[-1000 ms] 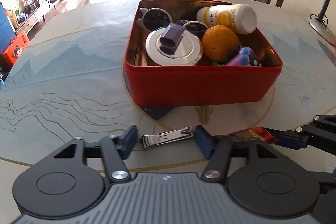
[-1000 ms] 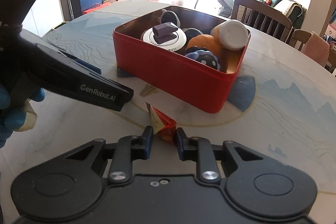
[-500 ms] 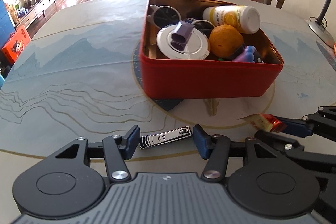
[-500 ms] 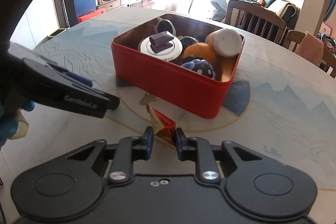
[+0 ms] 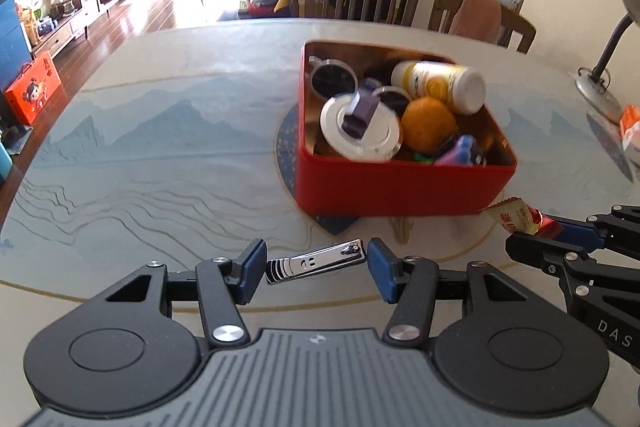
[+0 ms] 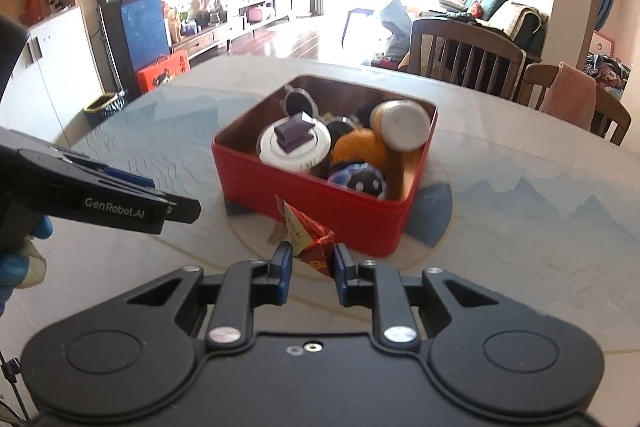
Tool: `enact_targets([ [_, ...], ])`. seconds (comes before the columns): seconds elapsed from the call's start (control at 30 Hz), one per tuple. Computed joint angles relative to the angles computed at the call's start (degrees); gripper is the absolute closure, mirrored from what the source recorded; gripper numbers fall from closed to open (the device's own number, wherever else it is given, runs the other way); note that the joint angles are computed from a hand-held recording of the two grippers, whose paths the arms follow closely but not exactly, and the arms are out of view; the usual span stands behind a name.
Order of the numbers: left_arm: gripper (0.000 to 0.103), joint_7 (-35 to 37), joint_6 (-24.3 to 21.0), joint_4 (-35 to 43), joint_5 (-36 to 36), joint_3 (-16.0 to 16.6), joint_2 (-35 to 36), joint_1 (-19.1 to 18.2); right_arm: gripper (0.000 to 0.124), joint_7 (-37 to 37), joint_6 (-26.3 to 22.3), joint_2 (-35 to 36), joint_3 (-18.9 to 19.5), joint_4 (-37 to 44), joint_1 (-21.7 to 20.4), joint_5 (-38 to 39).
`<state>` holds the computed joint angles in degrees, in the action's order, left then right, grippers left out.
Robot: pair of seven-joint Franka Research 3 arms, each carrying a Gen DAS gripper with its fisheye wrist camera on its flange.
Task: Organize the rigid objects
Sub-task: 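Carry the nail clipper and red wrapper over the red box and lower them in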
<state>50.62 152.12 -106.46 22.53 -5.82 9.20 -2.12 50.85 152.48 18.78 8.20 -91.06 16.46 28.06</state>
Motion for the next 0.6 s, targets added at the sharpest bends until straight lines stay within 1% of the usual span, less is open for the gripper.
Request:
enact_targets([
  [0.2, 0.048, 0.52, 0.46, 2.18, 0.58, 0.26, 0.07, 0.22, 0.103, 1.05, 1.07, 1.5, 0.04, 3.63, 0.25, 0.0],
  [0.3, 0.048, 1.09, 0.66, 4.42, 0.61, 0.42, 1.09, 0.42, 0.103, 1.84, 0.68, 3.29, 0.06, 6.91, 0.43, -0.63],
  [0.5, 0.048, 2.26, 0.33, 10.76, 1.48, 1.04, 4.69, 0.28, 0.102, 2.78, -1.37, 8.1, -0.02, 14.52, 0.89, -2.88],
  [0.6, 0.048, 3.54, -0.44, 15.01, 1.16, 1.13, 7.4, 0.26, 0.102, 4.61, -4.1, 11.29, -0.5, 19.6, 1.48, -4.7],
])
